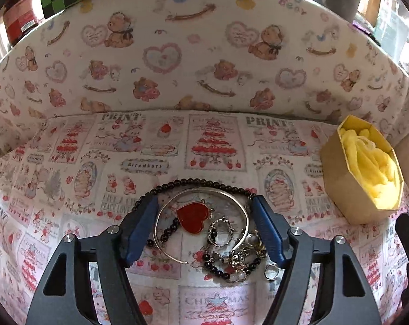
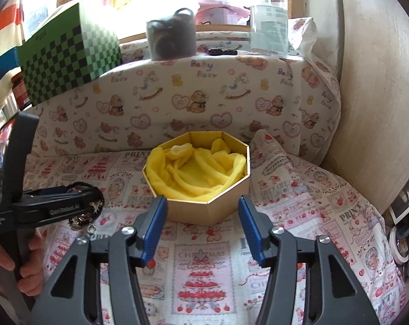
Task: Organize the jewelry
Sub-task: 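Grasp the small silver ring with right tool while left tool grasps the silver bangle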
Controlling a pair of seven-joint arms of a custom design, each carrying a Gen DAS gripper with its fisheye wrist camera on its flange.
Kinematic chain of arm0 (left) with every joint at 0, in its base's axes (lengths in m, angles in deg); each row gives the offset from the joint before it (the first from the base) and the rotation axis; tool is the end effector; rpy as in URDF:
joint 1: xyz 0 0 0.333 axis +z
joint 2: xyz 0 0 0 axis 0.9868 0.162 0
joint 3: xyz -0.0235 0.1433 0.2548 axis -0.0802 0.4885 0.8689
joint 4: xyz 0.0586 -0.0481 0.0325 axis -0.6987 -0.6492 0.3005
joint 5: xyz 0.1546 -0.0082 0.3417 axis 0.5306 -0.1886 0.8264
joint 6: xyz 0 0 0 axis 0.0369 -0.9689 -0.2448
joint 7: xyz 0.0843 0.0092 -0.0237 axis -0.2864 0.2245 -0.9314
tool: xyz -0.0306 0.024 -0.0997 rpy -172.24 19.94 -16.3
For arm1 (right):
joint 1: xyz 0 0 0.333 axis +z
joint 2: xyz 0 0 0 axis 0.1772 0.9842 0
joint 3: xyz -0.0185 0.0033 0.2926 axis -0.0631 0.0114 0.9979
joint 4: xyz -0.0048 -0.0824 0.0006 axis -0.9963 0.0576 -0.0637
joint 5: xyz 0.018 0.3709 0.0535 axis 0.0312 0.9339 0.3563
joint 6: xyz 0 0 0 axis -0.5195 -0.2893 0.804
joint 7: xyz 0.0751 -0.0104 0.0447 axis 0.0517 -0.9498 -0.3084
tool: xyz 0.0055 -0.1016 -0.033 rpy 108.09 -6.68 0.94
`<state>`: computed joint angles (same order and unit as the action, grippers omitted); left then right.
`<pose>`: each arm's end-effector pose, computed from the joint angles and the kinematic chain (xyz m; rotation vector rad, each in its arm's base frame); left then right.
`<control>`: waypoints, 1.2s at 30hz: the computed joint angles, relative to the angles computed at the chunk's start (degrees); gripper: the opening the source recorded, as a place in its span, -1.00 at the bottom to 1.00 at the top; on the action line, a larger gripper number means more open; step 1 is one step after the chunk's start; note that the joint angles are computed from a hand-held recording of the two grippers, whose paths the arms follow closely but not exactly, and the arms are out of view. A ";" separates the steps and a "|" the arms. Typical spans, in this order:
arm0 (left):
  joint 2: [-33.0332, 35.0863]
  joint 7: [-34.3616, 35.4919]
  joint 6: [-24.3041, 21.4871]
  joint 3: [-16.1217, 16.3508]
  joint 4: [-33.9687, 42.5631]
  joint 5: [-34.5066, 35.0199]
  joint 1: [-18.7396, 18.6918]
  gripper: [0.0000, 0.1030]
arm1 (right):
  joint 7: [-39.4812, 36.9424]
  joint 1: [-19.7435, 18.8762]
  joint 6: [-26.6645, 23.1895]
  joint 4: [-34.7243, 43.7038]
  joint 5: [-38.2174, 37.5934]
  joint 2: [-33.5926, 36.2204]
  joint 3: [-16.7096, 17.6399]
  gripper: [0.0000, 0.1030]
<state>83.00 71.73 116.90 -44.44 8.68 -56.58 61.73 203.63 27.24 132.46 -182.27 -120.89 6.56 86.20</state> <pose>0.7309 -0.3022 0.4279 -1.4732 2.3445 -0.7423 0.5501 0.1956 0.4674 -1.2397 2.1837 -0.9693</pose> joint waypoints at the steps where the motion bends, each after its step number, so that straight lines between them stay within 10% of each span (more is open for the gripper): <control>1: 0.19 -0.37 -0.61 0.04 0.56 -0.08 -0.06 0.33 | 0.05 0.02 -0.05 0.07 0.00 0.08 0.00 0.01; 20: -5.78 5.92 4.66 -2.49 -10.41 -2.74 3.23 0.27 | -2.51 0.87 -1.35 1.58 0.70 1.53 -0.13 0.05; 29: -21.33 15.12 19.68 -8.31 -32.40 -16.14 10.92 0.27 | -2.56 0.95 -1.07 1.28 0.34 1.27 -0.31 0.05; 36: -25.77 19.25 30.71 -7.74 -38.05 -21.98 12.83 0.28 | -11.52 -0.65 9.20 0.26 7.85 1.40 -0.37 -0.07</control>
<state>57.23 90.98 147.61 -52.18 -29.37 -78.56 74.56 192.10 26.59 141.66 -182.00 -113.04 7.96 85.83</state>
